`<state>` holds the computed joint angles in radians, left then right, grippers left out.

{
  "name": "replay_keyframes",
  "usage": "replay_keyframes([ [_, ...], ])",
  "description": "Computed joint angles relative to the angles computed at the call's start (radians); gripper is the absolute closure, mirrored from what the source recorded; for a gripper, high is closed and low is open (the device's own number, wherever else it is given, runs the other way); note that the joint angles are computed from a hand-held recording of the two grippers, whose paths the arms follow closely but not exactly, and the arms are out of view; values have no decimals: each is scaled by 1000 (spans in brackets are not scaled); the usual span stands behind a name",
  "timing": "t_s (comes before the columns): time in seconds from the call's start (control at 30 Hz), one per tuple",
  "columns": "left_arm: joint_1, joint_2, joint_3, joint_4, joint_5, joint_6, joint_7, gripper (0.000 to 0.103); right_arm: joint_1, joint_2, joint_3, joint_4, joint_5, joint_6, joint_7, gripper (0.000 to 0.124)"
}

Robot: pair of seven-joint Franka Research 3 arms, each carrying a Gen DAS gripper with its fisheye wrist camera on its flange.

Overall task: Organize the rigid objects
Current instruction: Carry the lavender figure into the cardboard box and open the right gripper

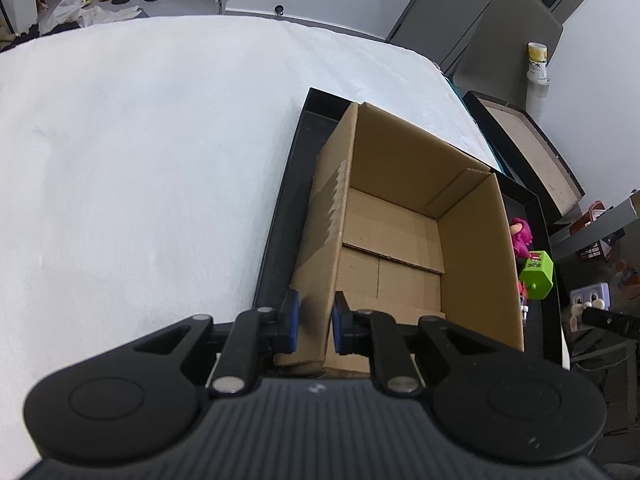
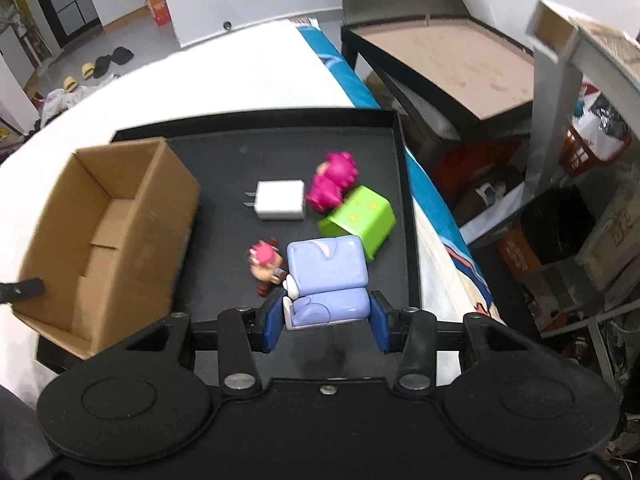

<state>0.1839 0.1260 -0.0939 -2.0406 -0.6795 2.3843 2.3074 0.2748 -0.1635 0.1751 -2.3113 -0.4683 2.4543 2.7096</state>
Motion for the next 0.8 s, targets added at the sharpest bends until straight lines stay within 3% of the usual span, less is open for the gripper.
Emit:
replay_keyframes([
  [0.3,5,4,3,10,-14,-43,10,87,35,74,5,118,-39,-11,31,81],
  [0.8,20,20,-1,27,-47,-82,88,87,130,242,-57,336,-43,-18,-7,81],
])
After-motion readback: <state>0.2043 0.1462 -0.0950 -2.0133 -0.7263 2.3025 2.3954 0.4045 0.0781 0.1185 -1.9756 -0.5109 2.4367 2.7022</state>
